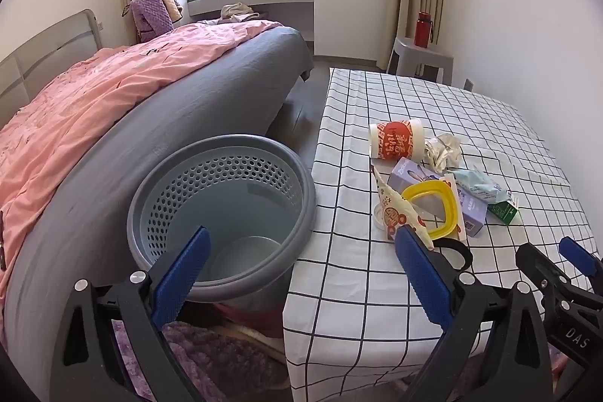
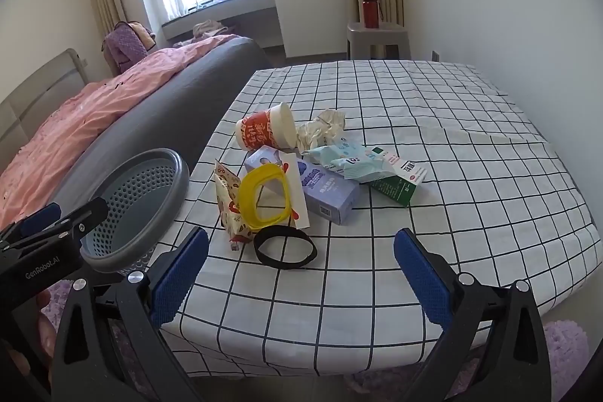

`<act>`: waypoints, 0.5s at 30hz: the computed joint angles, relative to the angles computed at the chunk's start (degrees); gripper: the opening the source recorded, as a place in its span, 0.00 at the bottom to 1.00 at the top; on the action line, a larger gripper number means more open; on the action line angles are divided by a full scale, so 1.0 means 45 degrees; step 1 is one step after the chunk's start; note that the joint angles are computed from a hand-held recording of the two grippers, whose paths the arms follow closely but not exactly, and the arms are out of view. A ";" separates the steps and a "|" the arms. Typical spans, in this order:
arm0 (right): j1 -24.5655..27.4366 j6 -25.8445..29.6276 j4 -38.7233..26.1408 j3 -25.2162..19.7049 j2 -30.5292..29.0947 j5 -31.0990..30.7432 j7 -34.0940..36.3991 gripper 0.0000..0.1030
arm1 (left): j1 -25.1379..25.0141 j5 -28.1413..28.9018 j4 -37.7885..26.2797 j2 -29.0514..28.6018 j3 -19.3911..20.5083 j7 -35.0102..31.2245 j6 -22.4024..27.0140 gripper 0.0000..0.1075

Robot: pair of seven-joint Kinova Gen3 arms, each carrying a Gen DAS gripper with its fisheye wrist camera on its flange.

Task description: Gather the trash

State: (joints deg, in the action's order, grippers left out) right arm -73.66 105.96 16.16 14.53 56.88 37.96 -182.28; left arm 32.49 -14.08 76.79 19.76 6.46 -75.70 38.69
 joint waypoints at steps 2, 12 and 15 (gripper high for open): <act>-0.0019 0.0000 0.0002 0.0022 0.0000 0.0024 -0.0012 0.94 | -0.0011 0.0014 0.0003 0.0000 0.0004 -0.0015 -0.0007 0.87; 0.0057 -0.0173 0.0205 -0.0021 -0.0049 0.0040 -0.0042 0.94 | 0.0002 0.0006 0.0021 -0.0004 -0.0011 0.0001 -0.0021 0.87; 0.0001 -0.0374 0.0648 -0.0066 -0.0243 0.0085 -0.0196 0.94 | 0.0008 0.0000 0.0030 -0.0008 -0.0015 0.0013 -0.0026 0.87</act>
State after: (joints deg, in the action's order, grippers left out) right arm -73.66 104.28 19.08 14.23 55.79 38.35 -183.17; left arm 32.53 -14.08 76.93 19.73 6.39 -75.64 38.57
